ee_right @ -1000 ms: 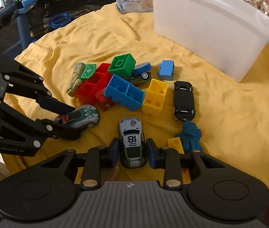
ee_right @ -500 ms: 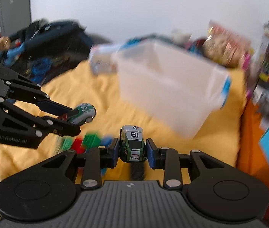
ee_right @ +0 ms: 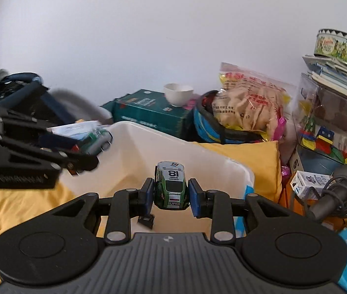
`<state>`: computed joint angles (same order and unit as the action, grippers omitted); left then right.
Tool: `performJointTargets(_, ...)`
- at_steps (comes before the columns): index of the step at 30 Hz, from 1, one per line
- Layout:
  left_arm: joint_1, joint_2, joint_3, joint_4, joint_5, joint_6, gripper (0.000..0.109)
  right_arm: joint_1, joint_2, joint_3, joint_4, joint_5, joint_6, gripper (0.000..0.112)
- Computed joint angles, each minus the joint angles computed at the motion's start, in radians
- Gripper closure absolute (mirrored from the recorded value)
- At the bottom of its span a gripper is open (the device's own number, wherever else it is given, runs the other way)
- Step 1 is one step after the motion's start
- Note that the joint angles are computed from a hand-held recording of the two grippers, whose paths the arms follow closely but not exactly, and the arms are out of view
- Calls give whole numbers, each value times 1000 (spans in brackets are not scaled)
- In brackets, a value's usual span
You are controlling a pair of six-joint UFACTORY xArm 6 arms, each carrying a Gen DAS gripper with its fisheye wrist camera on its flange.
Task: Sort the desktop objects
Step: 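Carry both cars over the white bin and open both tools to drop them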
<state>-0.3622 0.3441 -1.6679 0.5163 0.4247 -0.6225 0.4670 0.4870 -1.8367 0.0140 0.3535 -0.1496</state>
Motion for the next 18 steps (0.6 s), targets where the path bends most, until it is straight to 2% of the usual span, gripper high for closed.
performJointTargets(2, 9, 46, -45, -29, 20, 22, 75, 3, 57, -68, -52, 23, 50, 79)
performJointTargets(6, 19, 116, -120, -107, 115, 84, 75, 5, 128, -141, -173, 67, 124, 76)
performJointTargets(7, 22, 109, -106, -110, 109, 68, 75, 4, 133, -143, -180, 79, 131, 70)
performJointTargets(9, 29, 82, -60, -131, 65, 67, 70, -2, 121, -108, -161, 56, 129, 67)
performJointTargets(11, 29, 56, -25, -91, 38, 35, 65, -6, 103, -78, -160, 32, 140, 65)
performJointTargets(14, 24, 0, 36, -32, 2, -11, 65, -12, 59, -15, -71, -21, 96, 58)
performJointTargets(18, 3, -115, 174, 50, -54, -93, 54, -9, -36, 122, 48, -93, 4, 48)
